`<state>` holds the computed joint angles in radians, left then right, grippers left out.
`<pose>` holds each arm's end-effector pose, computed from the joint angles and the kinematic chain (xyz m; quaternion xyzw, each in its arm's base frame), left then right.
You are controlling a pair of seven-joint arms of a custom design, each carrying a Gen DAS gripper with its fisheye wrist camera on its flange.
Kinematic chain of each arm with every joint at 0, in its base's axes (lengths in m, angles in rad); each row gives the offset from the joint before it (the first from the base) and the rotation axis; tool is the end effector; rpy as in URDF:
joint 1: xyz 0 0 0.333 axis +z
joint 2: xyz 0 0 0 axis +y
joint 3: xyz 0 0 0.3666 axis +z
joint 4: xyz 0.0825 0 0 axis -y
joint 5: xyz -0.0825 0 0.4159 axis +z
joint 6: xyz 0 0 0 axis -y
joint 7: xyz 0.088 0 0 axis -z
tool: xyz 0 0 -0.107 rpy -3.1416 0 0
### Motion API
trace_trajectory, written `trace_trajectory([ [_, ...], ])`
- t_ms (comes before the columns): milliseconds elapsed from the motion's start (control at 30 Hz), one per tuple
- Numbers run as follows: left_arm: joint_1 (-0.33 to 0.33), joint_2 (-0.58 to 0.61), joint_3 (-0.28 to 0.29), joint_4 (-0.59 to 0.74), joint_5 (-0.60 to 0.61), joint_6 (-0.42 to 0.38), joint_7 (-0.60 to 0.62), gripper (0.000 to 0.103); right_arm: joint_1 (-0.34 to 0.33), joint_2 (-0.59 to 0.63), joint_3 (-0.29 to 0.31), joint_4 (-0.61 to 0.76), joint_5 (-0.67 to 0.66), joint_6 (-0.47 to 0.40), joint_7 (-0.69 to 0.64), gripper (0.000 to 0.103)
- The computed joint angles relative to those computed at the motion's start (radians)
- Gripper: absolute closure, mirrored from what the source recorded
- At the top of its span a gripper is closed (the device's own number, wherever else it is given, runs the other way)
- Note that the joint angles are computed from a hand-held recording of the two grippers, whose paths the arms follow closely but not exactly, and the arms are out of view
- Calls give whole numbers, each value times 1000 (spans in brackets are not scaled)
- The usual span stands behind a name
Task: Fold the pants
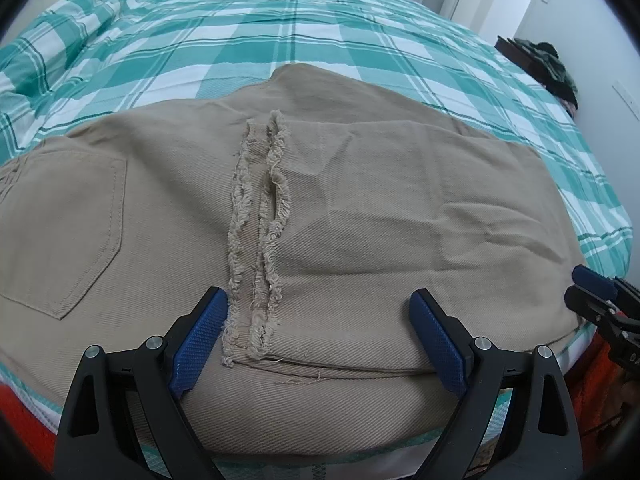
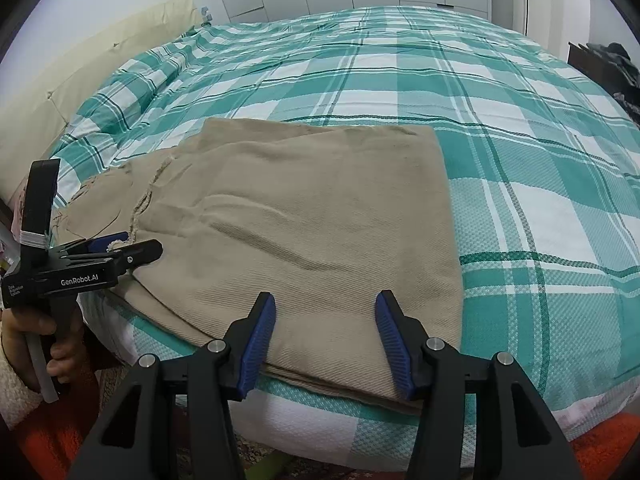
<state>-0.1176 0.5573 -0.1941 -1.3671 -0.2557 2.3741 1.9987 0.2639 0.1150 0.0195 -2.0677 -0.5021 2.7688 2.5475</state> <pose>0.7787 -0.2133 0.4824 -0.4732 0.8383 -0.2630 0.0653 0.6100 0.1988 0.4716 -0.5705 0.7569 -0.1939 0.2531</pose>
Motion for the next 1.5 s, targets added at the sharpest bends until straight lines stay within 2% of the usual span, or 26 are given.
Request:
trace_trajectory([
  [133, 11, -15, -4, -3, -21, -24, -10, 10, 3, 3, -2, 0, -17, 0, 9, 49],
  [267, 55, -55, -26, -27, -100, -43, 9, 11, 4, 3, -2, 0, -24, -1, 15, 49],
  [433, 102, -76, -16, -4, -174, -47, 2, 11, 4, 5, 0, 5, -18, -11, 12, 49],
  [733, 280, -17, -1, 139, -392, -118, -226, 11, 0, 9, 2, 15, 18, -20, -9, 48],
  [833, 345, 31, -17, 201, -475, -160, -312, 12, 0, 10, 0, 14, 19, -16, -11, 48],
  [900, 372, 58, -31, 231, -510, -181, -343, 13, 0, 10, 0, 14, 19, -14, -10, 48],
  [933, 382, 85, -39, 265, -523, -196, -356, 20, 0, 9, 0, 13, 18, -15, -9, 48],
  [1033, 371, 144, -30, 347, -477, -226, -412, 37, 0, 9, -1, 12, 14, -15, -8, 47],
  [1133, 362, 190, -29, 400, -429, -242, -459, 44, 0, 8, -1, 11, 14, -12, -9, 47],
  [1300, 353, 238, -29, 454, -355, -253, -493, 49, 2, 9, -3, 11, 0, -10, 3, 47],
  [1500, 346, 274, -36, 505, -318, -244, -509, 48, 4, 9, -3, 12, -11, -12, 13, 47],
])
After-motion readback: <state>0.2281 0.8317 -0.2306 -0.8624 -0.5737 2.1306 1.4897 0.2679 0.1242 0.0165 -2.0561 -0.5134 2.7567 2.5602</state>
